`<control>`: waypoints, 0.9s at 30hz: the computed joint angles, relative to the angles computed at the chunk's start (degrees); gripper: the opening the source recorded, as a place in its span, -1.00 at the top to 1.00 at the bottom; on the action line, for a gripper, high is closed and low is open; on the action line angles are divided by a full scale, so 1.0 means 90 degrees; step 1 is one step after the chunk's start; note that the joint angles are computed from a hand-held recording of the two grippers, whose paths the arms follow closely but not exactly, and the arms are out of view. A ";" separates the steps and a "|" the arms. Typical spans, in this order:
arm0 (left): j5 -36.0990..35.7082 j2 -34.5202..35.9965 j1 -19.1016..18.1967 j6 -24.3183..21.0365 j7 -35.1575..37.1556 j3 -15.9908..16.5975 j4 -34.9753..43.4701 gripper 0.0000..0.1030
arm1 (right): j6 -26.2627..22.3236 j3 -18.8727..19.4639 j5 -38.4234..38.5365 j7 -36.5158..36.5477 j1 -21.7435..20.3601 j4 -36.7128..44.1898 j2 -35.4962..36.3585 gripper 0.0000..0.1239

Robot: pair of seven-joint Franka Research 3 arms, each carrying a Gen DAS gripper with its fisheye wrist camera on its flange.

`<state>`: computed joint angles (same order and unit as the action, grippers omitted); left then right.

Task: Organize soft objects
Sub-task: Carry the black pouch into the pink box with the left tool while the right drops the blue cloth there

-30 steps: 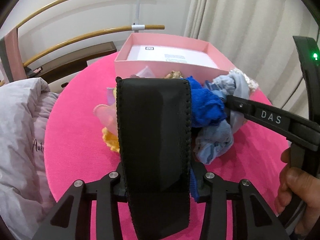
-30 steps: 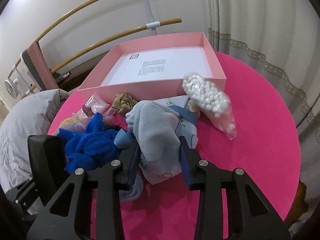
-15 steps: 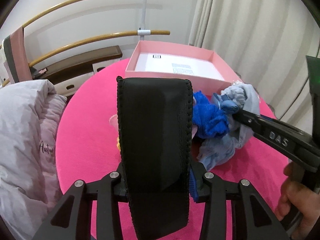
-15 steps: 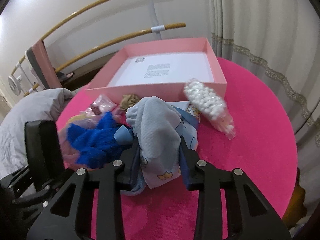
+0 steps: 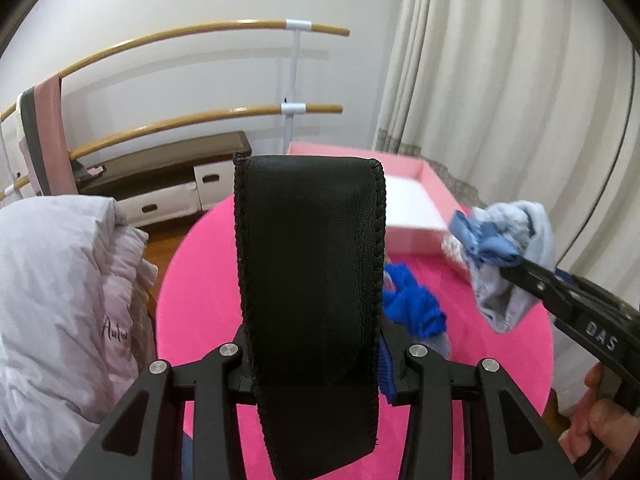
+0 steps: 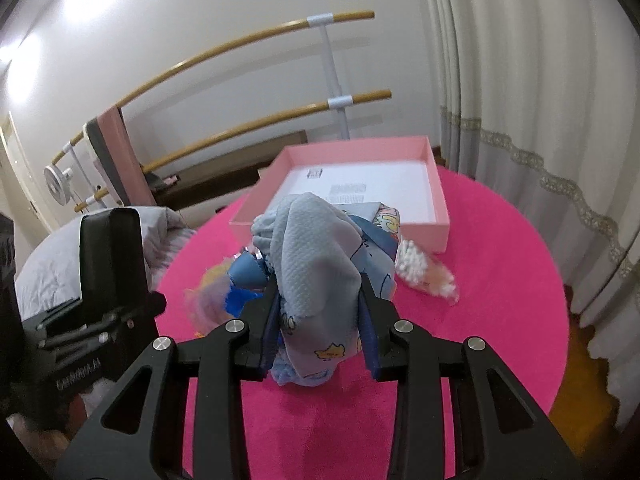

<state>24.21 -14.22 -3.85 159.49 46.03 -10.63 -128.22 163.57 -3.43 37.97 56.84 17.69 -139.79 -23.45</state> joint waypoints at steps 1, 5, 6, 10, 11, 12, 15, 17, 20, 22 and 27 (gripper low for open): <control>0.0003 -0.0081 0.0010 0.0024 0.0027 0.0030 -0.0036 0.24 | -0.0012 -0.0020 0.0020 -0.0029 0.0021 0.0007 -0.0059 0.49; -0.0050 -0.0227 0.0056 0.0012 0.0233 0.0109 0.0060 0.24 | -0.0084 -0.0131 0.0180 -0.0194 0.0121 0.0107 -0.0141 0.49; -0.0040 -0.0201 0.0079 0.0015 0.0273 0.0112 0.0120 0.24 | -0.0101 -0.0148 0.0206 -0.0229 0.0132 0.0158 -0.0129 0.49; 0.0056 0.0056 0.0144 -0.0060 0.0352 0.0059 0.0515 0.24 | -0.0093 -0.0130 0.0217 -0.0284 0.0085 0.0375 -0.0013 0.49; 0.0100 0.0116 0.0155 -0.0068 0.0357 0.0047 0.0607 0.24 | -0.0088 -0.0124 0.0217 -0.0294 0.0076 0.0447 0.0039 0.49; 0.0259 0.0250 0.0210 -0.0088 0.0286 -0.0009 0.0790 0.24 | -0.0085 -0.0105 0.0196 -0.0284 0.0053 0.0545 0.0108 0.48; 0.0629 0.0597 0.0269 -0.0167 0.0141 -0.0057 0.1237 0.23 | -0.0105 -0.0076 0.0161 -0.0271 -0.0006 0.0950 0.0418 0.48; 0.0944 0.0979 0.0263 -0.0277 -0.0002 -0.0077 0.1704 0.22 | -0.0084 -0.0009 0.0091 -0.0194 -0.0090 0.1226 0.0666 0.48; 0.1310 0.1487 0.0140 -0.0508 -0.0136 0.0001 0.2360 0.20 | -0.0112 0.0110 -0.0133 0.0055 -0.0278 0.1796 0.1198 0.48; 0.1618 0.1901 0.0014 -0.0707 -0.0268 0.0075 0.2877 0.20 | -0.0169 0.0180 -0.0291 0.0241 -0.0404 0.2158 0.1543 0.48; 0.1592 0.3132 -0.0423 -0.1229 -0.0046 0.0397 0.4417 0.20 | -0.0397 0.0334 -0.0751 0.0790 -0.0693 0.3204 0.2552 0.48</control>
